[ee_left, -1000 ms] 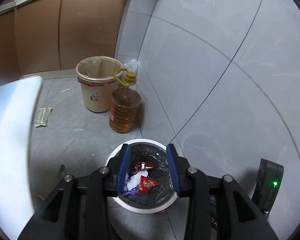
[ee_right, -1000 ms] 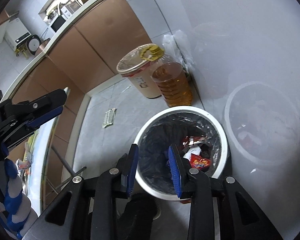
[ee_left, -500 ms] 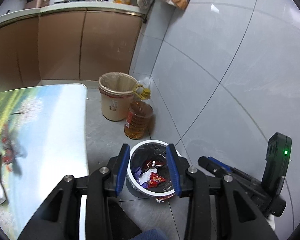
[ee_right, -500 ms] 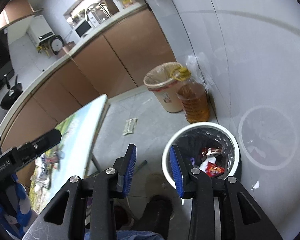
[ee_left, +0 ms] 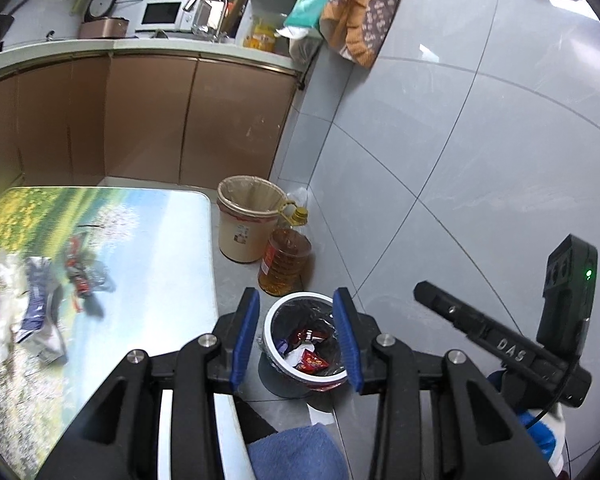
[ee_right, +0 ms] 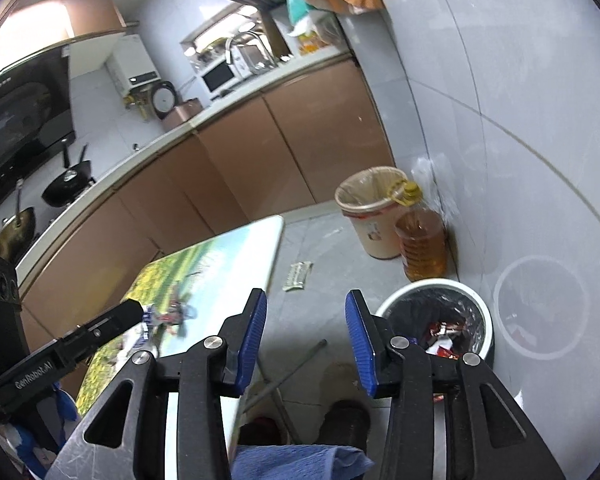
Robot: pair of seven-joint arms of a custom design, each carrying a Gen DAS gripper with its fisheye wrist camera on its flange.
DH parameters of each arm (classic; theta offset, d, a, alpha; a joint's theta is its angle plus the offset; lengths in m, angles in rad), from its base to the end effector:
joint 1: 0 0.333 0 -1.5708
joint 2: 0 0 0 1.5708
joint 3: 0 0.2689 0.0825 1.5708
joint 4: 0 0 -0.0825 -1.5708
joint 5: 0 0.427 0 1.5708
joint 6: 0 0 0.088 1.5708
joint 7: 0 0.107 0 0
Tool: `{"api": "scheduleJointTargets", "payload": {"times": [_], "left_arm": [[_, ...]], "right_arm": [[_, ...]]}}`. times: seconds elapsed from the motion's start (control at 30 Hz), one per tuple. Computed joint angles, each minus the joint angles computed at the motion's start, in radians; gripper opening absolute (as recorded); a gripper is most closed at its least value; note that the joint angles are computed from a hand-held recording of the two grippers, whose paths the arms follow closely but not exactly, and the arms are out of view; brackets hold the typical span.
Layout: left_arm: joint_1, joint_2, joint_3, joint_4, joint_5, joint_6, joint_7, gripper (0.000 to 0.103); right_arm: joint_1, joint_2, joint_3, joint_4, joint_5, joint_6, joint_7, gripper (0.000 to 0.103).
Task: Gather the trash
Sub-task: 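Move both open tools back over the remaining trash on the table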
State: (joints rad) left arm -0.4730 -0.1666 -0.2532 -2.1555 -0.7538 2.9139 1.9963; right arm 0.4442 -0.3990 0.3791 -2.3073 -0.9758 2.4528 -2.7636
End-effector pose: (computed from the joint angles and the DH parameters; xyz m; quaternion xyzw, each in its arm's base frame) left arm 0.4679 -0.3660 0.5030 -0.4453 0.7614 -0.4651 0.0750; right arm 0.3594 0.3992 0.4880 -0.4537 0.7462 -0.2532 0.4162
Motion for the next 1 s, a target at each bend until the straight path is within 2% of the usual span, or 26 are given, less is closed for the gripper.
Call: {"api": "scheduleJointTargets", "payload": {"times": [0.07,0.27,0.43,0.6,0.73,0.87,1.0], "left_arm": [[-0.007,-0.050,0.012,-0.045,-0.031,0.012,0.019,0.043],[-0.036,-0.195,0.081,-0.179,-0.088,0.046,0.061,0.043],[-0.021,-0.266,0.140,-0.246,-0.074,0.044,0.065,0.043],[0.033,-0.290,0.184,-0.283,-0.039,0.033,0.052,0.043],[0.106,-0.269,0.193,-0.280,0.015,0.015,0.024,0.043],[0.175,-0.205,0.205,-0.236,0.056,-0.016,-0.001,0.043],[0.268,-0.086,0.181,-0.128,0.140,-0.062,-0.067,0.043]], "right_arm": [[0.010,0.000,0.015,0.026,-0.003,-0.025,-0.016,0.042],[0.037,0.052,0.042,0.126,-0.035,-0.073,-0.065,0.044],[0.069,0.148,0.031,0.237,-0.072,-0.066,-0.112,0.045],[0.110,0.259,-0.015,0.339,-0.082,-0.015,-0.177,0.046],[0.145,0.375,-0.060,0.443,-0.061,0.030,-0.252,0.046],[0.181,0.504,-0.115,0.559,-0.001,0.091,-0.353,0.047],[0.206,0.674,-0.147,0.723,0.120,0.141,-0.520,0.048]]}}
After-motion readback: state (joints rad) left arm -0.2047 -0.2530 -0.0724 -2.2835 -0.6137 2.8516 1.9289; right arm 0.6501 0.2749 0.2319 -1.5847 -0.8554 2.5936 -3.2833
